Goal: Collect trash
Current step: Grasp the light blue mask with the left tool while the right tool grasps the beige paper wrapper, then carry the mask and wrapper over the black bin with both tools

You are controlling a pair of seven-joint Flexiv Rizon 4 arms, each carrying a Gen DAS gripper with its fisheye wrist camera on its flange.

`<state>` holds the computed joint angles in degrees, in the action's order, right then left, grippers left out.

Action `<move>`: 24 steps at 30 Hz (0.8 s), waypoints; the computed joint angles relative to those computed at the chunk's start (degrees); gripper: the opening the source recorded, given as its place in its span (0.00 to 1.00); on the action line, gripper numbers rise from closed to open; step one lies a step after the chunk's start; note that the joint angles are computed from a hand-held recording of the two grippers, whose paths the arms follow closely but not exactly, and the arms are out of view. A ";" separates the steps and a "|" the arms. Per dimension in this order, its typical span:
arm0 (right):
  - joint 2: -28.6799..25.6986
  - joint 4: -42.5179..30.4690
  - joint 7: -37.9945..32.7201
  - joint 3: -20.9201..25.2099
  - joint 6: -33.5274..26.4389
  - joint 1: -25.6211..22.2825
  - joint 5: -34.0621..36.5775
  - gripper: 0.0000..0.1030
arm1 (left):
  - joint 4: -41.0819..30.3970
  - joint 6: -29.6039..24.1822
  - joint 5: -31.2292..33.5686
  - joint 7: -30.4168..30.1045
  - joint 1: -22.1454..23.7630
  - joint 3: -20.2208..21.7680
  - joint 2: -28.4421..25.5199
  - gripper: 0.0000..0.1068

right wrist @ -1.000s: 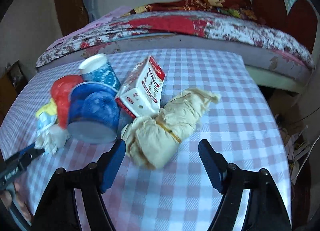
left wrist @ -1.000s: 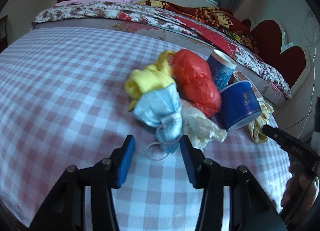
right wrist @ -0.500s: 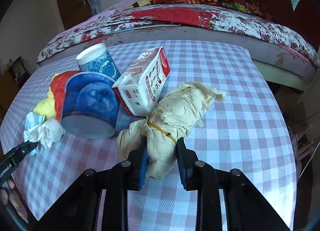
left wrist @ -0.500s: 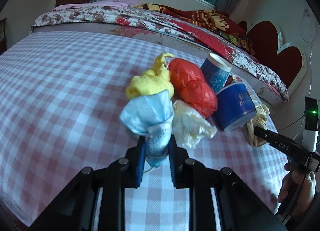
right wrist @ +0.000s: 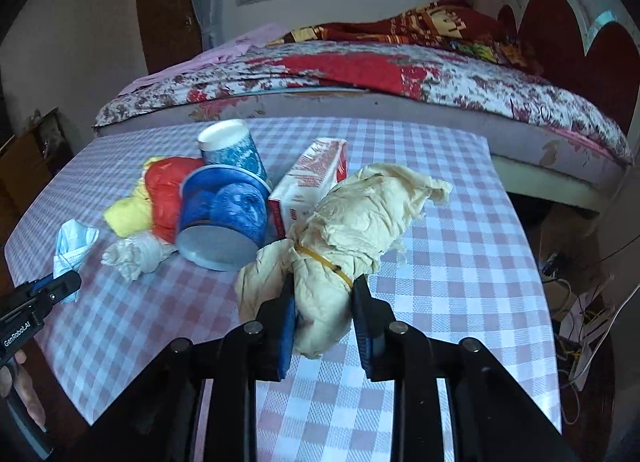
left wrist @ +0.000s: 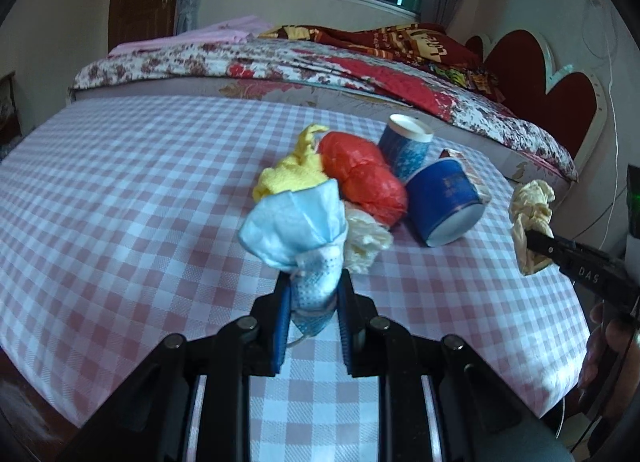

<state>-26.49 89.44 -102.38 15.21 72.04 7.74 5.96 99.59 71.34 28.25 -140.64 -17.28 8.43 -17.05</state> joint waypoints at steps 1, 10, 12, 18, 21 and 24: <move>0.54 0.69 -0.44 0.08 0.51 -0.09 -0.04 0.26 | -0.28 -0.45 0.82 -0.51 -0.56 0.31 0.12 0.21; 5.49 6.10 -5.29 2.16 3.83 -1.88 2.58 0.26 | -2.07 -4.10 6.95 -3.80 -2.70 -0.77 2.19 0.21; 6.61 7.29 -6.88 2.74 4.46 -2.49 3.75 0.26 | -2.08 -4.55 8.27 -4.60 -2.97 -1.26 2.77 0.21; 9.93 10.84 -11.64 3.45 5.97 -3.61 7.61 0.26 | -2.12 -5.68 10.77 -5.47 -3.53 -3.28 3.96 0.20; 11.20 11.76 -13.56 3.69 6.35 -4.36 10.15 0.26 | -2.27 -6.60 12.20 -6.09 -4.17 -4.14 4.43 0.20; 12.36 12.40 -15.44 3.60 6.38 -4.92 12.81 0.26 | -2.32 -7.06 13.11 -6.79 -4.45 -4.89 4.83 0.20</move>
